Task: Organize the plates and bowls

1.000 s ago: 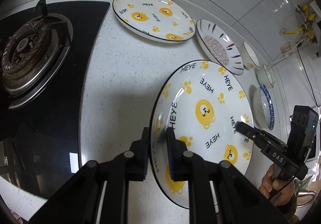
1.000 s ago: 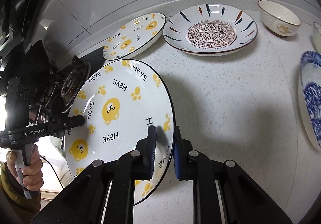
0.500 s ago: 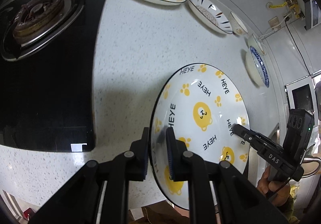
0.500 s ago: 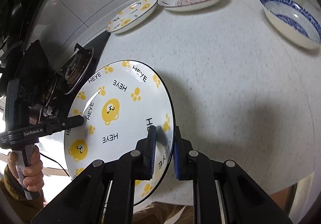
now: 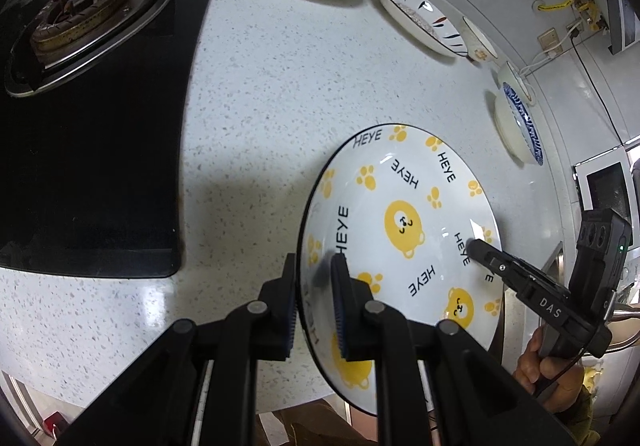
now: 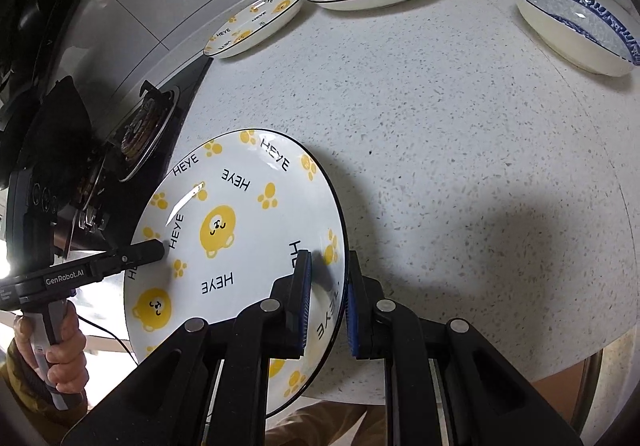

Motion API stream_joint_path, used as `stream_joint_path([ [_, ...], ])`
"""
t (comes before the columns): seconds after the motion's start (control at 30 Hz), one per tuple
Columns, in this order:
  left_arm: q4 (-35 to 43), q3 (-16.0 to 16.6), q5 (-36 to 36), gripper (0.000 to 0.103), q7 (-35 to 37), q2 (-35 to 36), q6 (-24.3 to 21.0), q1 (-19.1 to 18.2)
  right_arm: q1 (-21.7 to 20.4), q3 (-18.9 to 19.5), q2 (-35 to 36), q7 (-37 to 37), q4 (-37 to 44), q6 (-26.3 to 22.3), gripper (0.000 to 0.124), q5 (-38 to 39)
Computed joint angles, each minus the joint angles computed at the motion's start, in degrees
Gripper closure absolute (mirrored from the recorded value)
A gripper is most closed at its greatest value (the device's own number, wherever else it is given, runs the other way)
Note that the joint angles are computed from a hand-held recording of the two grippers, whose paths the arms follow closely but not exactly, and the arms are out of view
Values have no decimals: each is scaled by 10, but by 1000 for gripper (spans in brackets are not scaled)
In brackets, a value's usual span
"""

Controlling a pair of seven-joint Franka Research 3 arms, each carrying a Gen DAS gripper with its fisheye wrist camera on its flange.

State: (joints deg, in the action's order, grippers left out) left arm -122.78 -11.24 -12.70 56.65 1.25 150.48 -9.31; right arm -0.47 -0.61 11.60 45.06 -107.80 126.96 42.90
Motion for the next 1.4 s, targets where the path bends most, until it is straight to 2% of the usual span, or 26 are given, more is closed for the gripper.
stream_joint_path([
  [0.57,-14,1,-2,88,9,1,10,1,0,1,5,-6,-3,-7,110,2],
  [0.67,-9,0,29,86,7,3,6,-1,0,0,8,1,5,-18,109,-6],
  [0.73,-2,-1,72,84,-3,6,-3,-3,4,1,6,6,3,-10,109,-17],
  [0.83,-3,-1,96,83,-9,6,-1,-5,8,1,5,18,3,-6,106,-29],
  [1.0,-22,2,112,82,-7,-10,13,-2,11,0,2,37,3,12,95,-40],
  [1.13,-43,7,114,82,-14,-33,30,1,8,-2,-3,44,6,22,94,-40],
  [1.23,-45,9,146,83,-39,-44,37,4,3,-2,-1,41,21,22,90,-28],
  [1.3,-43,12,148,83,-41,-49,49,6,-1,-1,9,39,44,20,79,-17],
  [1.4,-15,20,121,83,-9,-40,49,8,-8,4,41,36,103,2,69,-8],
])
